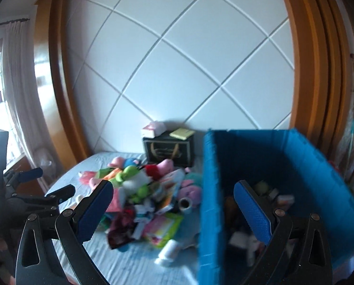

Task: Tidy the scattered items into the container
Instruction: 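Withdraw both tools from the crate back toward the pile, then grasp the white pill bottle with the right tool while the left tool grasps the maroon sock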

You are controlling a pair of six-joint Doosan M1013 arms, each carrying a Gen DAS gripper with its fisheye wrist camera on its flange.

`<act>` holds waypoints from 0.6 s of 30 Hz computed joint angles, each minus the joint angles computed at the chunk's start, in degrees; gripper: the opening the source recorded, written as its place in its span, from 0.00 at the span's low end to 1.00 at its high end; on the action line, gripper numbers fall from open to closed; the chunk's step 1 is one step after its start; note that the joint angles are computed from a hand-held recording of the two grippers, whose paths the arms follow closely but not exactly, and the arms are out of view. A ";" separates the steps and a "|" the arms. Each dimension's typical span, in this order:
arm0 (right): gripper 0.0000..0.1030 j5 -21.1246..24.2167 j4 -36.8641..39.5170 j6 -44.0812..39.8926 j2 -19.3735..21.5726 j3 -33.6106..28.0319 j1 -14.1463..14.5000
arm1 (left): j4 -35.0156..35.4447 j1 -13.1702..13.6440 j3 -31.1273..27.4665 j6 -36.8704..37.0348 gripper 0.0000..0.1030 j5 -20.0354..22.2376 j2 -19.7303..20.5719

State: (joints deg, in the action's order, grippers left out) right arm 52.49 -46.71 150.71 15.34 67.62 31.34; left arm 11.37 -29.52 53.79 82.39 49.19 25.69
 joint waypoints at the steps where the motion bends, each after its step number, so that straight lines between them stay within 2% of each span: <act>1: 1.00 0.21 0.55 0.16 0.81 -0.39 0.51 | -0.39 0.65 0.82 0.29 1.00 0.05 -0.08; 8: 1.00 1.12 8.26 -1.78 5.95 -2.15 1.75 | -3.03 5.39 8.74 -1.12 1.00 -2.79 -0.59; 11: 1.00 1.42 11.56 -3.41 7.81 -2.10 1.28 | -5.53 6.83 10.06 -1.89 1.00 -1.68 0.64; 18: 1.00 -0.63 20.55 -4.59 11.82 -0.25 -1.26 | -4.83 6.55 11.97 -6.20 1.00 -3.08 4.11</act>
